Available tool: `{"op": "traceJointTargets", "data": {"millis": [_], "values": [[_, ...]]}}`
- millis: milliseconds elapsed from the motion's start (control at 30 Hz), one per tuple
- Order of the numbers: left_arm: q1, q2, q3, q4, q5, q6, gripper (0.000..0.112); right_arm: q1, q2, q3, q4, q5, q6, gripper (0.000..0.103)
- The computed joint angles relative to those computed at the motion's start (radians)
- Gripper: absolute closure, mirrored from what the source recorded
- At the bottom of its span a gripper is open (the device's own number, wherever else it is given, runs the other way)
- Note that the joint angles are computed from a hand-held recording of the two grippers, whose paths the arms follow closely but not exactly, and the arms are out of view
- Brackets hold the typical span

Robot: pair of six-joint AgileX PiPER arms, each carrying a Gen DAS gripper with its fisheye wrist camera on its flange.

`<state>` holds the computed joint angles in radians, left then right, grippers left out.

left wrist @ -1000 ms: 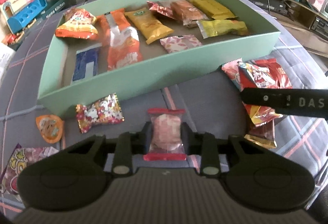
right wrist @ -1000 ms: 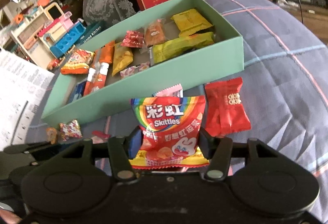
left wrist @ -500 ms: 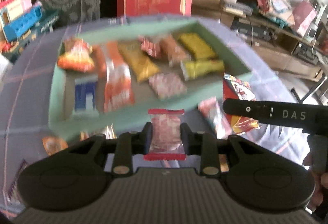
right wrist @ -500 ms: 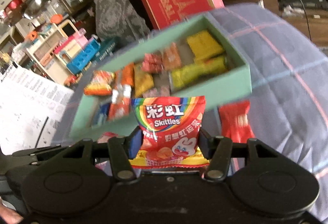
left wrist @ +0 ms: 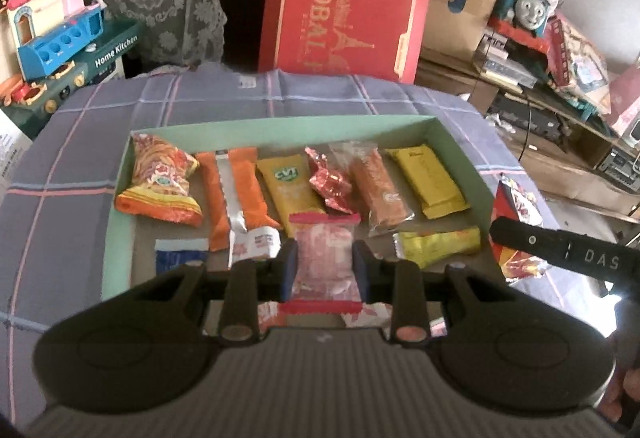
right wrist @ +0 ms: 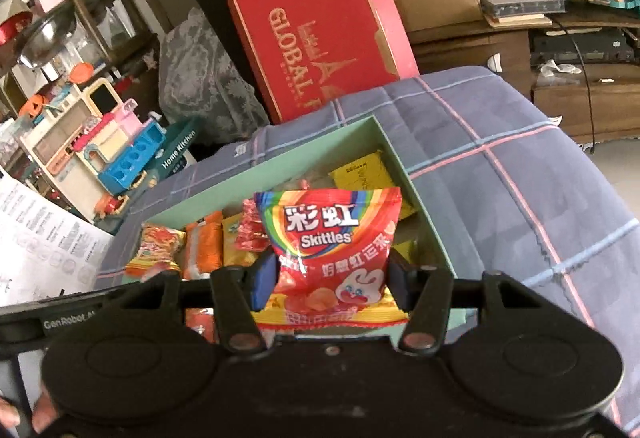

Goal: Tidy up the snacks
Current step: 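Lower both packets into the green tray and release them, then grasp the brown chocolate packet with the left gripper while the right grasps the red candy packet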

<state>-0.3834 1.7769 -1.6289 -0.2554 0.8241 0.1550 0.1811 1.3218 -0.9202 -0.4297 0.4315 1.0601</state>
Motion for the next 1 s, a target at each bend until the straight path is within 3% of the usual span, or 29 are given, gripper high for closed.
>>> {"op": "traceJointTargets", "data": {"millis": [233, 300, 333, 367, 400, 433, 567, 1000], "values": [[-0.012, 0.046, -0.003, 0.041, -0.001, -0.023, 0.083, -0.013, 0.082, -0.029, 0.066, -0.041, -0.077, 0.045], [-0.018, 0.056, -0.005, 0.073, -0.005, -0.050, 0.075, -0.012, 0.098, -0.037, 0.079, -0.044, -0.093, 0.038], [-0.022, 0.061, -0.007, 0.095, -0.005, -0.070, 0.052, -0.013, 0.106, -0.041, 0.102, -0.047, -0.118, 0.030], [-0.028, 0.063, -0.004, 0.122, -0.008, -0.097, 0.024, -0.013, 0.105, -0.041, 0.118, -0.047, -0.128, 0.010], [-0.031, 0.058, 0.006, 0.144, -0.019, -0.121, 0.014, -0.008, 0.096, -0.033, 0.102, -0.050, -0.103, 0.000], [-0.033, 0.043, 0.034, 0.159, -0.047, -0.137, 0.009, 0.003, 0.082, -0.020, 0.047, -0.055, -0.037, 0.000], [-0.029, 0.026, 0.057, 0.128, -0.028, -0.110, 0.009, 0.021, 0.035, 0.009, -0.030, -0.050, 0.035, 0.000], [-0.077, -0.134, 0.209, 0.127, -0.058, -0.071, 0.009, 0.086, -0.130, 0.102, -0.056, 0.025, 0.110, 0.000]]}}
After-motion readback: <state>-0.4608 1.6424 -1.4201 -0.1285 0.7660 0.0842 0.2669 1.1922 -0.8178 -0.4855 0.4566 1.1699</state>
